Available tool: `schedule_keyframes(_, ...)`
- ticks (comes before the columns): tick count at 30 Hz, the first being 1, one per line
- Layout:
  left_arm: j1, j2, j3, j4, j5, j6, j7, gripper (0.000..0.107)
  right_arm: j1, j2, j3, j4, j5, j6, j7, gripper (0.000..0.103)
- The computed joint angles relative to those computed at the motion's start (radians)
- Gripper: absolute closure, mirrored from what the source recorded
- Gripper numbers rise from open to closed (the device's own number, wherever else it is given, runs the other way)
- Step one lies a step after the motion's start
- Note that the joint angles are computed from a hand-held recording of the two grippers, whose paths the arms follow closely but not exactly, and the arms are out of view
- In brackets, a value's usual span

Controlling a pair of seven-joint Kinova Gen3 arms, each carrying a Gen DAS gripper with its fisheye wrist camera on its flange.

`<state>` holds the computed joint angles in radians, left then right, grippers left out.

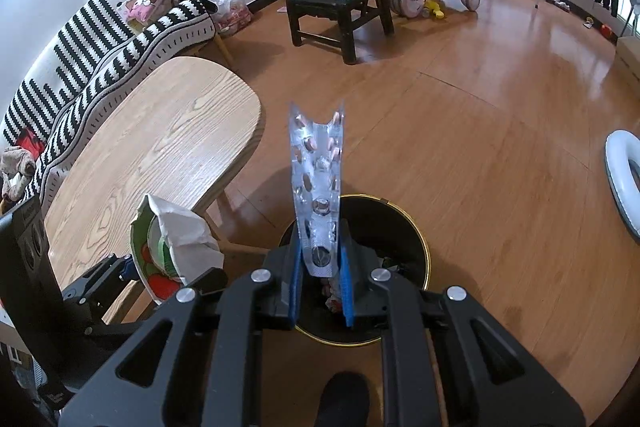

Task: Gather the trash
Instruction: 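Carry snack bag and blister pack over the black bin and open both tools, then move both open tools back over the empty table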

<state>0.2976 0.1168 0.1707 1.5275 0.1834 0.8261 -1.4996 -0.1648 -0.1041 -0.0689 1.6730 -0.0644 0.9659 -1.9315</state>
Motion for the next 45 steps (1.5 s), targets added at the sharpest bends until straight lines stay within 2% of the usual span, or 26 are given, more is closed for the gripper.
schedule_keyframes(6, 0.001, 0.000, 0.002, 0.002, 0.005, 0.001, -0.008, 0.035, 0.001, -0.004, -0.001, 0.002, 0.003, 0.001, -0.006, 0.087)
schedule_keyframes(7, 0.000, 0.002, 0.003, 0.000, 0.009, 0.004, -0.013, 0.035, 0.002, -0.002, 0.000, 0.000, 0.002, 0.005, -0.010, 0.084)
schedule_keyframes(9, 0.000, 0.004, 0.003, -0.003, 0.010, 0.008, -0.017, 0.033, 0.005, -0.004, 0.003, 0.005, 0.000, 0.005, -0.018, 0.060)
schedule_keyframes(10, 0.000, 0.004, 0.003, -0.003, 0.012, 0.007, -0.017, 0.031, 0.007, -0.009, 0.001, 0.008, 0.008, -0.001, -0.029, 0.034)
schedule_keyframes(11, 0.001, 0.005, 0.002, -0.003, 0.011, 0.006, -0.015, 0.029, 0.008, -0.017, -0.003, 0.016, 0.019, -0.011, -0.038, 0.028)
schedule_keyframes(13, 0.000, 0.006, 0.002, -0.001, 0.014, 0.003, -0.015, 0.025, 0.007, -0.026, -0.003, 0.018, 0.024, -0.021, -0.038, 0.028)
schedule_keyframes(21, -0.009, -0.003, -0.005, 0.007, 0.014, 0.009, -0.016, 0.023, 0.004, -0.018, -0.001, 0.013, 0.010, -0.021, -0.021, 0.028)
schedule_keyframes(26, -0.025, -0.050, -0.023, 0.021, -0.022, 0.019, 0.015, 0.015, -0.013, -0.004, -0.028, -0.003, 0.045, -0.029, -0.051, 0.016)
schedule_keyframes(31, -0.088, -0.153, -0.068, 0.059, -0.104, 0.059, 0.057, 0.012, -0.071, 0.027, -0.069, -0.052, 0.067, -0.048, -0.074, 0.009)
schedule_keyframes(39, -0.279, -0.339, -0.194, 0.124, -0.150, 0.168, 0.043, 0.012, -0.265, 0.151, -0.160, -0.213, 0.150, -0.063, -0.093, 0.008)
schedule_keyframes(45, -0.443, -0.479, -0.316, 0.183, -0.220, 0.234, -0.014, 0.012, -0.449, 0.271, -0.179, -0.362, 0.229, -0.029, -0.103, 0.007)
